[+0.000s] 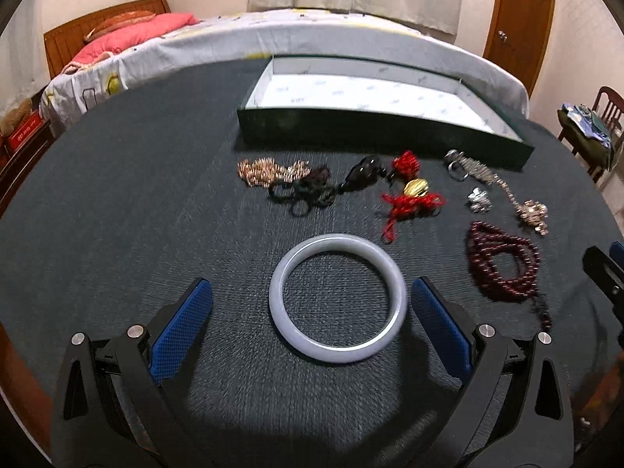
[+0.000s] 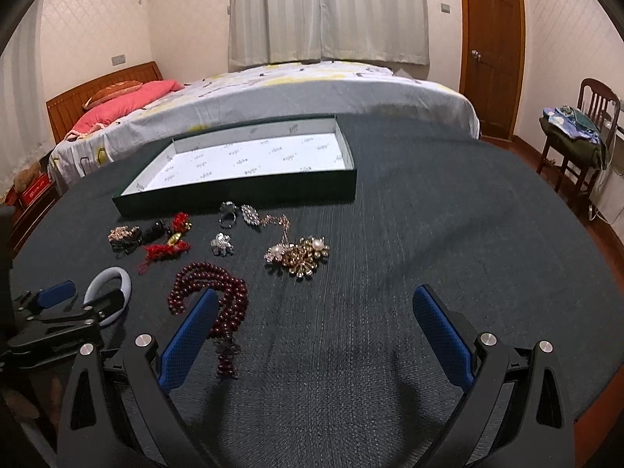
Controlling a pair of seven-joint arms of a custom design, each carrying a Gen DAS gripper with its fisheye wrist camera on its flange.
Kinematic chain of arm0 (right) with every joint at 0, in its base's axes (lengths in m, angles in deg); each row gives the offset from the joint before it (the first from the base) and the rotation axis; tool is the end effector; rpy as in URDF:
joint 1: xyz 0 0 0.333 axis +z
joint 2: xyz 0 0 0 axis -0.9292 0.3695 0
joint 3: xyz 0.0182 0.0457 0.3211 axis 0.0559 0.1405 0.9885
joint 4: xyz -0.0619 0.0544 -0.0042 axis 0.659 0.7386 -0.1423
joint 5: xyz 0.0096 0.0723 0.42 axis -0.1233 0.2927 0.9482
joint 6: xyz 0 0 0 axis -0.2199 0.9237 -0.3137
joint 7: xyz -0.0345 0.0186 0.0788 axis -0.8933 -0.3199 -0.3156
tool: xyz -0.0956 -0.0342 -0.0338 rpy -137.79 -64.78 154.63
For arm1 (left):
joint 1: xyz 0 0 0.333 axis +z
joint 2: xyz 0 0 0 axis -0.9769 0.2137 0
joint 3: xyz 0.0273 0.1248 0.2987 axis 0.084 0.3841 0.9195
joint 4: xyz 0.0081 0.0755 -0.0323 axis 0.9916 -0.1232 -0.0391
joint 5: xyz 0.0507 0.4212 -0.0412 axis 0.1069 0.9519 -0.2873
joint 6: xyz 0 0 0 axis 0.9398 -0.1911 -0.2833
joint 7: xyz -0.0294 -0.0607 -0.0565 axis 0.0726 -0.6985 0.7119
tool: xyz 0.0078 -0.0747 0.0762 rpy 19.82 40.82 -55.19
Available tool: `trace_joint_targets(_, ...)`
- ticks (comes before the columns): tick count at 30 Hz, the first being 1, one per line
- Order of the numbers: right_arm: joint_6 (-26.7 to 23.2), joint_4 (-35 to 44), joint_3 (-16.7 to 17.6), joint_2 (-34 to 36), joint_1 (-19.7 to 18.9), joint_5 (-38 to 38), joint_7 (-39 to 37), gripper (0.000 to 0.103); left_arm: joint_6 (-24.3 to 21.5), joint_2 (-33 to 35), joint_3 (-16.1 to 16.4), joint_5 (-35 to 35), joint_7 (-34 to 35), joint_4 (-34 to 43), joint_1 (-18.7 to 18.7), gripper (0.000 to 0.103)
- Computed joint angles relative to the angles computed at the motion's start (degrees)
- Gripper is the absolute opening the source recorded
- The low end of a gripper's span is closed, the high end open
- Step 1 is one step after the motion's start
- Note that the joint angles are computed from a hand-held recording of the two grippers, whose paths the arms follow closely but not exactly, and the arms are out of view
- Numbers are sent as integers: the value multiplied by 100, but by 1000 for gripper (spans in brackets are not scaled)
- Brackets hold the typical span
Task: Organize jewelry
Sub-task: 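Grasp the white jade bangle with the left tool while the right tool moves toward the red beads, then close the right tool on the dark red bead string and lift it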
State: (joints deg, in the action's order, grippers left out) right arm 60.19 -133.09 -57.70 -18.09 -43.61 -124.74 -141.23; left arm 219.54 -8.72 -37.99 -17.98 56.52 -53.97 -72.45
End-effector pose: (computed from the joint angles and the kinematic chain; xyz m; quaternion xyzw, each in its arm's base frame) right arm 0.3782 0.2646 0.3088 -0.4114 0.8099 -0.3535 0.2231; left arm 0.5077 -0.2511 0.2845 -0.4559 0.8229 -0.3042 0.1498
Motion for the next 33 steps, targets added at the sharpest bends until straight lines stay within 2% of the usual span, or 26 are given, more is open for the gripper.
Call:
trace_joint_targets(2, 88, 7, -29, 44, -22, -30, 33, 97, 73, 17, 323, -51, 43, 25, -355, 99)
trace_joint_targets(5, 158, 18, -51, 84, -31, -24, 32, 97, 56, 48, 262, 21, 63, 62, -297, 96)
trace_joint_targets(7, 220, 31, -72, 113, -42, -23, 15, 97, 93, 39, 348, 53, 123, 55, -378, 93)
trace_joint_targets(10, 289, 40, -94, 141, -62, -48, 9, 97, 153, 65, 63, 234, 100, 19, -62, 87)
trace_joint_targets(13, 316, 74, -104, 184, -69, -48, -14, 97, 311, 93, -165, 500, -9, -50, 205, 72)
trace_joint_targets(14, 316, 86, -105, 198, -67, -47, -19, 97, 348, 77, -125, 559, -54, -71, 167, 70)
trace_joint_targets(21, 354, 167, -134, 301, -56, -10, -110, 97, 375, 86, 45, 913, -364, -64, 73, 69)
trace_joint_targets(26, 375, 289, -160, 400, -46, -3, -221, 97, 408, -63, 740, 624, -289, -115, -598, 69)
trace_joint_targets(28, 412, 382, -174, 482, -41, -44, -260, 97, 433, -136, 778, 618, -343, -160, -539, 69)
trace_joint_targets(30, 431, 489, -191, 579, -27, -69, -337, 97, 497, -207, 981, 524, -337, -185, -653, 69)
trace_joint_targets(33, 451, 722, -232, 783, 6, -65, -535, 97, 488, -284, 1121, 502, -376, -190, -656, 69)
